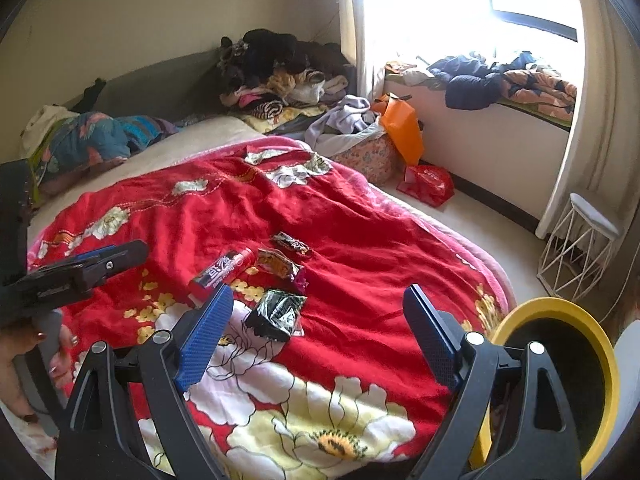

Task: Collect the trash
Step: 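Grasp the green snack can with the left gripper while the right gripper grasps the chip wrapper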

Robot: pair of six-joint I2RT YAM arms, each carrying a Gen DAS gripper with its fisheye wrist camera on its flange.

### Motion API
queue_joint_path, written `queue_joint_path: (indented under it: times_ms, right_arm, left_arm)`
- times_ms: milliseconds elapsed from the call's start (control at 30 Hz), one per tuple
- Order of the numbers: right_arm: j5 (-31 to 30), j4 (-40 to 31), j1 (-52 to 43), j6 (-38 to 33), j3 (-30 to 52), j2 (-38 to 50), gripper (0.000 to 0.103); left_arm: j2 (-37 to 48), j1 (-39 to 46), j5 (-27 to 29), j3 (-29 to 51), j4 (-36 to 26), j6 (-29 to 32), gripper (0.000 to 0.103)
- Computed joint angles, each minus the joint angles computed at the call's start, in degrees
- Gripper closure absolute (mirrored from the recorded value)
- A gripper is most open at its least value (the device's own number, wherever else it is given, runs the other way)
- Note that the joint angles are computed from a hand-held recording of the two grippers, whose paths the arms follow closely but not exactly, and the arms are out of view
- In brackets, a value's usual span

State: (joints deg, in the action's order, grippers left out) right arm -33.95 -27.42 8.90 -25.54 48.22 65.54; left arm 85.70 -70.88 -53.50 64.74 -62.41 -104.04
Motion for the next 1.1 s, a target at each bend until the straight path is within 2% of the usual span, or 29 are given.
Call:
queue_joint_path:
  times_ms: [200, 267, 367, 500, 567, 667, 767, 1033, 1100]
  right_arm:
    - [2.00, 3.69, 3.63, 1.53, 2.19, 6.84, 0.019]
    - [2.53, 4.35, 4.49, 2.28, 3.66, 9.60, 0.022]
    - [2.90, 4.65, 5.37, 2.75, 6.20, 13.82, 0.025]
    - [4.00, 4.44, 6.94, 2.85, 9.58, 19.50, 0.034]
    - [3.68, 3.55, 7.74, 2.79, 11.82, 23.04, 0.045]
    - [3.02, 1.49, 8.80, 3.39, 15.07, 27.51, 0.054]
    - [2.86, 1.23, 10.24, 4.65, 16.63, 29.96, 0.055]
    - [4.65, -0.55, 13.90, 6.14, 21.68, 36.72, 0.056]
    - [4.94, -1.44, 14.54, 6.23, 22.94, 38.72, 0.065]
  left_arm:
    - [-1.42, 1.82, 2.07, -3.49, 7.30, 5.33, 0.040]
    - [-1.66, 2.79, 3.17, -4.63, 9.95, 7.31, 0.049]
    - [-1.93, 4.21, 4.59, -6.21, 14.03, 10.46, 0.055]
    - [-2.39, 6.58, 6.51, -8.36, 20.18, 15.37, 0.058]
    - [-2.41, 7.77, 7.45, -9.12, 22.29, 16.93, 0.059]
    - [-2.59, 9.77, 9.46, -10.79, 25.72, 18.83, 0.060]
    - [-4.02, 11.98, 12.48, -14.19, 30.57, 19.26, 0.063]
    - [-3.18, 15.88, 15.81, -16.81, 35.71, 21.30, 0.063]
    - [-2.49, 16.74, 16.55, -17.27, 36.92, 21.63, 0.063]
